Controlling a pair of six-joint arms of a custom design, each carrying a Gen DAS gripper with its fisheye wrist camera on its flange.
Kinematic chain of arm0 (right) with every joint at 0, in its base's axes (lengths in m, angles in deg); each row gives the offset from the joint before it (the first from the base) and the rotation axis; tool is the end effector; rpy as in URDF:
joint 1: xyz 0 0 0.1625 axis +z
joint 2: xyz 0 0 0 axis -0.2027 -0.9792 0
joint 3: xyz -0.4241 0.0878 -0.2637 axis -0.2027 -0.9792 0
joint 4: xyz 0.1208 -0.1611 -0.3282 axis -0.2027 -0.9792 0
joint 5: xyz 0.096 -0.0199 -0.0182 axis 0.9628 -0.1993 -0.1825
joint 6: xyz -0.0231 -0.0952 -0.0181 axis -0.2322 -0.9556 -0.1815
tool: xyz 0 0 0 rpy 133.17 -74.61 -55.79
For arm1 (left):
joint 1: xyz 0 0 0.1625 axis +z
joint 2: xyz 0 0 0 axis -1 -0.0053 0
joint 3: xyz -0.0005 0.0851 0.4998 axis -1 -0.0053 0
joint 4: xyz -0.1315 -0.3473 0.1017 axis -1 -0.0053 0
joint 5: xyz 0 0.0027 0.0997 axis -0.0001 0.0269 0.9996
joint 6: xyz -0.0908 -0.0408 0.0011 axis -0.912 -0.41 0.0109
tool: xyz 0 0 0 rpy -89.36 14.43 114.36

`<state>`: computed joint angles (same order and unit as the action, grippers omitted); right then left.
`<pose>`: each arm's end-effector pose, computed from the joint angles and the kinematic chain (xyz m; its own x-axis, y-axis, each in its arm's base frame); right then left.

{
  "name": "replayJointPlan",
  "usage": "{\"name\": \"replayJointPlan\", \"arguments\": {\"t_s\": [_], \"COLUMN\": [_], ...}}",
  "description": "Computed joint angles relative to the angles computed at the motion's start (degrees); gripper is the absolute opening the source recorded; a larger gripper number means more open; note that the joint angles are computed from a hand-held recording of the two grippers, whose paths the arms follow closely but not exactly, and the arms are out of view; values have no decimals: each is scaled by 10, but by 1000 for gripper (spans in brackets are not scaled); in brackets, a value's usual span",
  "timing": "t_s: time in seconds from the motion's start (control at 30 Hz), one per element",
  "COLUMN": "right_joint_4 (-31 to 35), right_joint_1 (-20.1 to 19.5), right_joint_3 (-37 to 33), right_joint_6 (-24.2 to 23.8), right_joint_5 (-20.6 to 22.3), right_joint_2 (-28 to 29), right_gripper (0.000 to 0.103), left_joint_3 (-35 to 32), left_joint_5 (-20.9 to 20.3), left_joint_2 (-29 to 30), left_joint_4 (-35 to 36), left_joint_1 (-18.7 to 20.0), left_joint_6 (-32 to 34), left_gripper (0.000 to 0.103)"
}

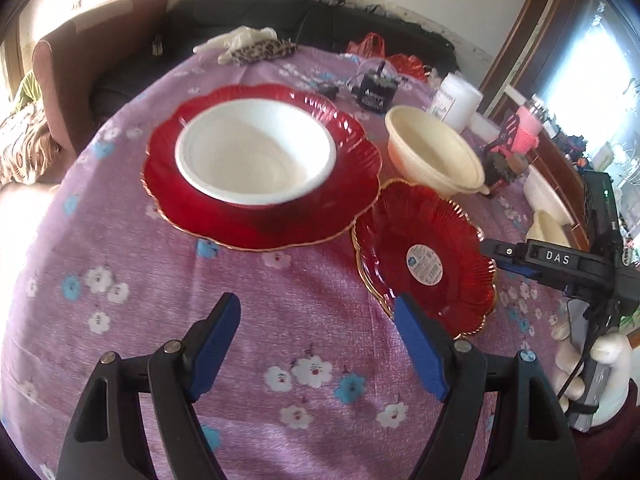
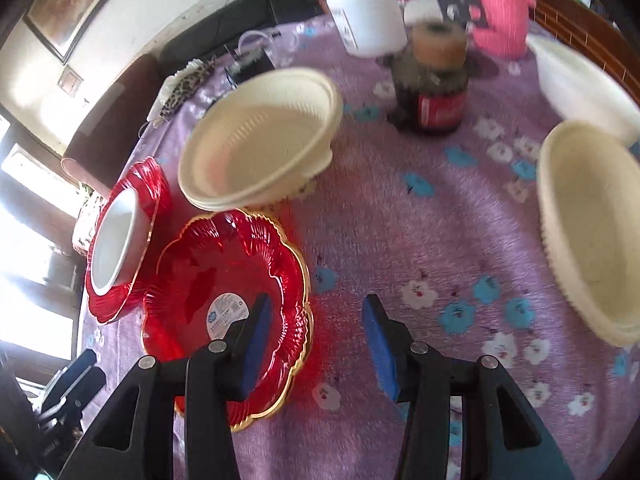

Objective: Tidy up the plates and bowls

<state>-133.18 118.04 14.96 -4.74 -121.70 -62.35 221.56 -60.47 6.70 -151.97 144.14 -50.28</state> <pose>0.2876 -0.6344 0.0184 -0.8849 -0.2840 0.3691 -0.3610 0.9191 -0.1582 -0.0635 -0.4557 0.2857 -0.8083 -0.3153 -0.4973 0.0994 0.7593 -0.6431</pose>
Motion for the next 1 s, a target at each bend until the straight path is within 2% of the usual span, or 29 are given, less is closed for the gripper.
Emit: {"name": "replayJointPlan", "arguments": {"t_s": [0.1,0.37,0.57,0.63,0.67,0.73,0.77,0.8,0.9,1.0], "right_joint_4": [7,2,-9,-11,-15,-29,-37,-46,-58,-55], "right_joint_1": [-2,9,13,12,12,13,15,16,18,10], "right_joint_3": [-11,-37,-37,-33,-30,-22,-16,-8,12,36], "right_joint_6": [9,-15,-45,-52,-55,-67,-74,-80,-82,-67], "right_joint_5": [4,-26,-40,-38,-34,-37,-39,-39,-41,-22], "right_joint_2": [11,34,41,40,39,38,37,34,24,6], "right_gripper": [50,49,32,21,20,18,18,17,15,13], "left_joint_3": [-16,-57,-69,-69,-67,-64,-65,-68,-61,-42], "left_joint_5": [-11,-22,-28,-31,-25,-19,-12,-8,-9,-22], "left_joint_2": [21,69,85,89,91,97,99,101,101,91], "left_joint_4": [1,10,-3,-10,-16,-26,-18,-5,-8,-24], "left_joint_1": [12,39,53,56,54,49,46,43,36,28], "left_joint_6": [-2,-2,3,3,6,11,8,9,5,-5], "left_gripper": [78,78,78,78,78,67,40,17,18,15]}}
